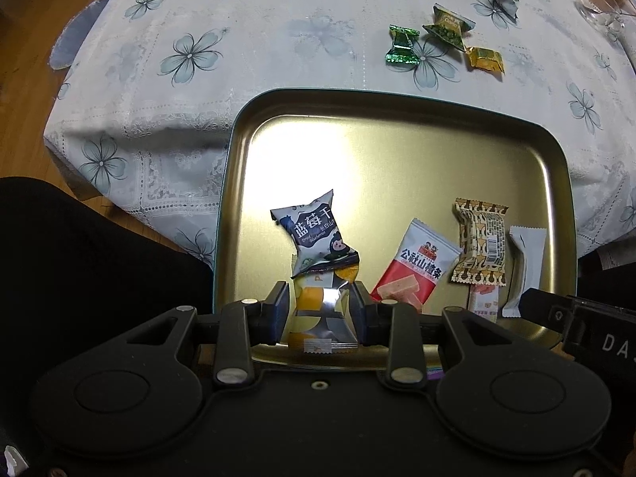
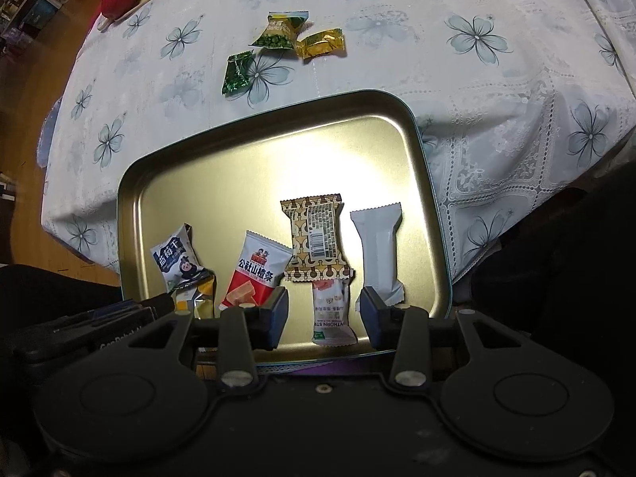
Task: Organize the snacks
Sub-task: 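Carry both packs into the gold tray and open both tools, then withdraw both tools from the tray toward the green candy packs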
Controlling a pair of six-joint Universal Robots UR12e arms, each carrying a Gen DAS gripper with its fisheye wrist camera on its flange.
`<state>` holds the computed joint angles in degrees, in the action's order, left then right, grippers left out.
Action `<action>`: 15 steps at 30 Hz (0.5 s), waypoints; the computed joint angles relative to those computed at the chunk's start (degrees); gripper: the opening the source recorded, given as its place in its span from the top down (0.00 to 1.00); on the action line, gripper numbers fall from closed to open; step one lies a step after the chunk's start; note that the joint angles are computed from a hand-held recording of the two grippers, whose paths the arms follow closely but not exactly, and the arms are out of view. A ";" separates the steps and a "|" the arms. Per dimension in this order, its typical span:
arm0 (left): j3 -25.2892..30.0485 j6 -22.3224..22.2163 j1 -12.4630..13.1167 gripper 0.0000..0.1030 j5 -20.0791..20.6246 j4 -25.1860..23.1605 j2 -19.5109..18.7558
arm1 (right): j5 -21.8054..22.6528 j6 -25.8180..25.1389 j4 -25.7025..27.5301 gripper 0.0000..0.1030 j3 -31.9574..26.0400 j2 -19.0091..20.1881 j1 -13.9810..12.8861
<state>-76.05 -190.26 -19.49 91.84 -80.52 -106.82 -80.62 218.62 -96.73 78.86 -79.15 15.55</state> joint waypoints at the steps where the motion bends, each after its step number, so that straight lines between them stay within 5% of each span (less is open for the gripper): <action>1: 0.14 0.02 -0.01 0.59 -0.04 -0.48 -0.11 | 0.18 -0.14 0.30 0.59 -0.06 0.07 -0.02; 15: 3.57 1.05 -0.15 0.59 0.74 -6.35 -2.62 | 1.21 -2.24 4.56 0.56 -2.03 1.77 -0.67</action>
